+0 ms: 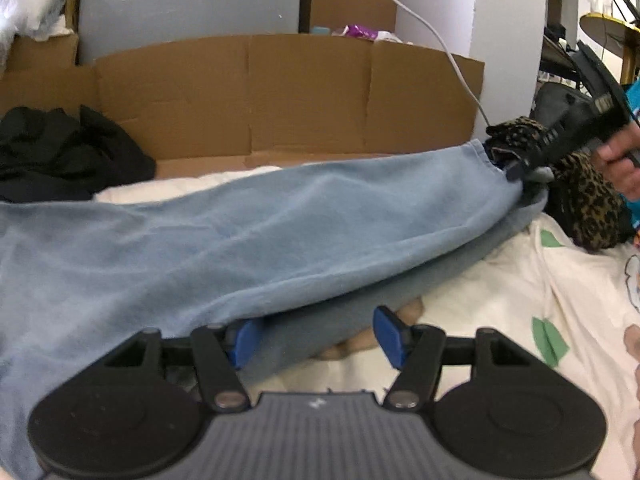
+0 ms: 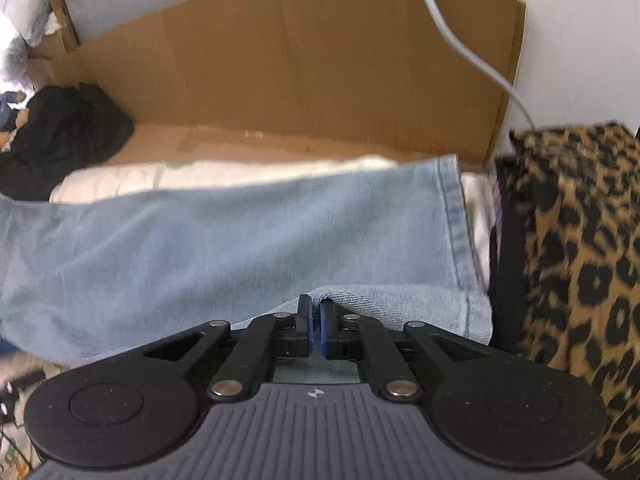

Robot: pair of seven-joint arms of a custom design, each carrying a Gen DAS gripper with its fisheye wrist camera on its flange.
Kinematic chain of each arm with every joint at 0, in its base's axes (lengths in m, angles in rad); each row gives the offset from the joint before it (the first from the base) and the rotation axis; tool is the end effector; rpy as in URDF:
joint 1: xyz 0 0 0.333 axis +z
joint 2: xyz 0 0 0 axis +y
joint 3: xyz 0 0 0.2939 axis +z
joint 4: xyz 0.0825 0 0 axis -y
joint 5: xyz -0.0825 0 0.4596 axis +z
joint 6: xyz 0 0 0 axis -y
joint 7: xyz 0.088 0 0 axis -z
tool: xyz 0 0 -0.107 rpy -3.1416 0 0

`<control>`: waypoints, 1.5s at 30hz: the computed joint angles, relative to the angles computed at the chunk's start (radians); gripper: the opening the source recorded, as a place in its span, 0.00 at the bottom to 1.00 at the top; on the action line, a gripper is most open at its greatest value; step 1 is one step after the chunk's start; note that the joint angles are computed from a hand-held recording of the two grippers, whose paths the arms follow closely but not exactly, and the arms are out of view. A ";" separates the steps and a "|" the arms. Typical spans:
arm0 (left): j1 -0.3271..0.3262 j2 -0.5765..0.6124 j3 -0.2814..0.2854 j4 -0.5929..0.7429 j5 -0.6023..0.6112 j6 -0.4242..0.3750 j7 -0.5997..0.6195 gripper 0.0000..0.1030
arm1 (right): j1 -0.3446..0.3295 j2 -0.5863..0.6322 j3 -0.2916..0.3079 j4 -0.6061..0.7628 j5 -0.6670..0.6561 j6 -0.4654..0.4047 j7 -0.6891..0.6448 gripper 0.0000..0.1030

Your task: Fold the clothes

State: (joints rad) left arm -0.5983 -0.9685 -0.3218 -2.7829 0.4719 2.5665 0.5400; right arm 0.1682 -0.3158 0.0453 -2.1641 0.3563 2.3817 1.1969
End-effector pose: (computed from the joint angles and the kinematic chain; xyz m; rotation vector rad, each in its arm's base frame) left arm 0.2545 -0.3280 0.4990 -1.5635 1.8448 -0.9720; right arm 0.5679 0.1284 0.5444 -2.1325 1.4191 -0.2798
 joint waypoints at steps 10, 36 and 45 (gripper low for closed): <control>0.030 -0.038 -0.011 -0.026 0.008 0.036 -0.075 0.60 | 0.034 -0.068 0.006 -0.081 -0.012 -0.076 -0.170 0.44; 0.029 -0.042 0.000 -0.029 0.026 0.008 -0.103 0.60 | 0.059 -0.124 0.068 -0.179 -0.132 -0.046 -0.102 0.45; 0.040 -0.043 -0.014 -0.028 0.033 0.012 -0.122 0.60 | 0.058 -0.129 0.045 -0.169 -0.069 -0.048 -0.109 0.45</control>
State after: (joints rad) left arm -0.5579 -1.0120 -0.3357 -2.8109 0.5052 2.5783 0.4184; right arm 0.2263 -0.4444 0.0908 -2.3330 0.2869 2.3340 1.0878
